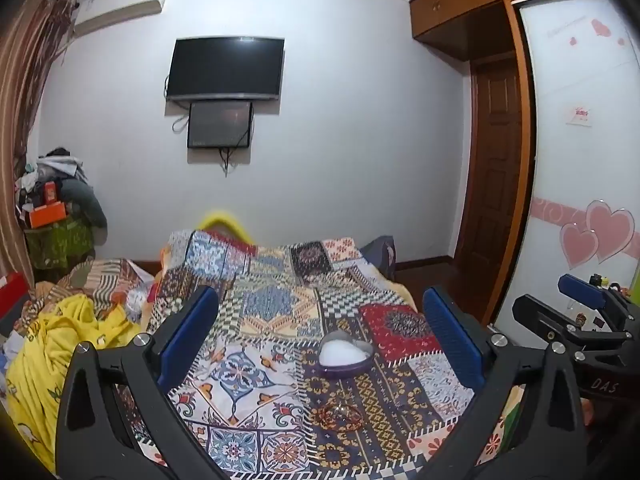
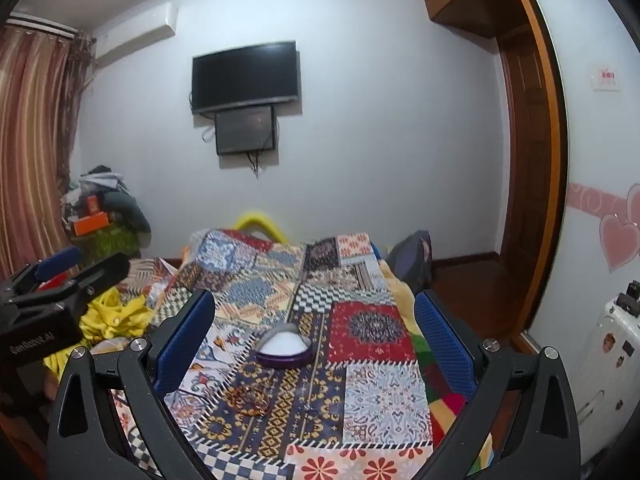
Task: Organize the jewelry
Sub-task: 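Move both grippers down toward the jewelry scattered beside the purple tin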
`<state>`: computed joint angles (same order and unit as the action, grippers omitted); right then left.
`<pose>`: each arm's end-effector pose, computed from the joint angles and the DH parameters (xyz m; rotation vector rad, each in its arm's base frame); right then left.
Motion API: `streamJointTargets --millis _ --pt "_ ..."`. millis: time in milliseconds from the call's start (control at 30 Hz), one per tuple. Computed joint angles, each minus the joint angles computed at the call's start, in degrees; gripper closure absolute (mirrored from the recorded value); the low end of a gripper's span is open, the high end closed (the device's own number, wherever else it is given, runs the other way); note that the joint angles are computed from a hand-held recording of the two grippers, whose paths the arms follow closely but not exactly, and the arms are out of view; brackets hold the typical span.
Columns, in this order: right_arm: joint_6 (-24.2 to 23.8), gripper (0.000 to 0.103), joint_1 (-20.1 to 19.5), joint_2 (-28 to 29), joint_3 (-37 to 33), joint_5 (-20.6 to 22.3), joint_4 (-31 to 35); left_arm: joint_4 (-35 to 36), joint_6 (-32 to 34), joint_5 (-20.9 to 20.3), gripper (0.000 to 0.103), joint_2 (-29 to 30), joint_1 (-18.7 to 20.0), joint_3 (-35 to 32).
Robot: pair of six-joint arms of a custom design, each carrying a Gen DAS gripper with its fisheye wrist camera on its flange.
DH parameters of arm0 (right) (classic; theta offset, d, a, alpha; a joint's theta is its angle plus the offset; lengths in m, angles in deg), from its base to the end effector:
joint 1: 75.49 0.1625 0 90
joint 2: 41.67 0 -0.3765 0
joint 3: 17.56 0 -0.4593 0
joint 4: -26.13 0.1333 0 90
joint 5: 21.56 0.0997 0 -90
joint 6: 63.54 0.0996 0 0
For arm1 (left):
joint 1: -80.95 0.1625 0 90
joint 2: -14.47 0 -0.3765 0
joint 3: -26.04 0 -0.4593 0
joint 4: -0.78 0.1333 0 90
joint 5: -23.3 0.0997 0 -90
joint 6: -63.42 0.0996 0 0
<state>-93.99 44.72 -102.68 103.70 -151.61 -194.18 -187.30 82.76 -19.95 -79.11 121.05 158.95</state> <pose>0.3195 -0.4111 0.1608 0.5863 -2.0450 1.4433 -0.2054 -0.4420 0.2970 0.8162 2.1322 -1.4573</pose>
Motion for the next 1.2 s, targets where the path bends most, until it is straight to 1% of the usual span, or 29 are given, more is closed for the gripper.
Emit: streamJointTargets --millis 67,100,133,167,233,300,333,367,400,467,500,533,600,667,800,867,933,1100,1200 --pt "0.94 0.004 -0.70 -0.17 -0.07 -0.54 1.59 0.34 -0.94 -0.41 0.000 1.97 1.60 -0.64" --pt "2.04 0.004 -1.59 -0.13 -0.06 -0.94 3.05 -0.10 -1.20 -0.71 0.000 3.63 2.62 -1.11" --pt "2.72 0.004 -2.08 -0.22 -0.02 -1.05 3.98 -0.90 -0.98 -2.06 0.000 6.65 4.61 -2.47" --pt "3.69 0.004 -2.69 -0.32 0.06 -1.23 5.14 -0.90 -1.36 -1.32 0.000 7.26 4.85 -2.70" --pt "5.43 0.004 -3.39 -0.96 0.16 -1.63 7.53 -0.15 -2.07 -1.25 0.005 8.29 5.68 -2.87" --pt "7.90 0.004 -4.80 -1.76 0.61 -1.67 10.68 3.94 -3.91 -0.93 0.015 8.25 7.23 -3.40" --pt "8.92 0.004 -5.32 -2.03 0.58 -1.57 11.99 6.19 -5.32 -0.54 0.016 8.23 7.66 -3.55" --pt "10.15 0.006 -6.05 -2.45 0.79 -1.32 13.43 6.04 -5.11 -1.50 0.018 10.31 9.04 -4.84" --pt "11.21 0.007 -6.70 -2.86 1.01 -1.02 14.84 7.46 -5.79 -1.69 0.021 10.63 9.84 -5.27" --pt "13.03 0.016 -7.48 -3.69 1.41 -0.98 17.60 11.12 -7.67 -2.08 0.026 11.39 11.30 -6.18" --pt "13.55 0.018 -8.02 -3.69 1.37 -1.06 18.77 12.81 -8.64 -2.36 0.030 11.55 11.84 -6.56" --pt "13.69 0.022 -8.48 -3.62 1.33 -1.02 19.47 13.61 -9.34 -2.96 0.032 12.07 12.46 -6.99" --pt "14.11 0.027 -9.31 -3.64 1.38 -0.95 21.28 17.31 -11.72 -4.70 0.040 12.79 14.16 -7.97" --pt "14.20 0.034 -9.99 -3.40 1.28 -0.76 23.02 20.14 -13.54 -6.14 0.046 13.65 15.47 -8.85" --pt "13.95 0.039 -10.95 -3.01 1.16 0.00 26.57 27.22 -17.71 -8.55 0.060 15.17 17.63 -10.68" --pt "13.84 0.042 -11.28 -2.74 1.01 0.60 27.76 28.75 -17.37 -9.18 0.061 15.38 18.46 -11.16" --pt "13.64 0.044 -11.64 -2.37 0.70 1.40 29.77 29.51 -18.19 -11.19 0.061 15.54 18.88 -11.15" --pt "12.80 0.048 -12.64 -0.13 -0.91 2.82 33.19 32.81 -15.92 -10.62 0.061 15.92 19.61 -12.32" --pt "13.13 0.054 -13.29 0.99 -1.84 3.52 35.15 32.65 -14.91 -12.20 0.062 16.82 19.92 -12.83"
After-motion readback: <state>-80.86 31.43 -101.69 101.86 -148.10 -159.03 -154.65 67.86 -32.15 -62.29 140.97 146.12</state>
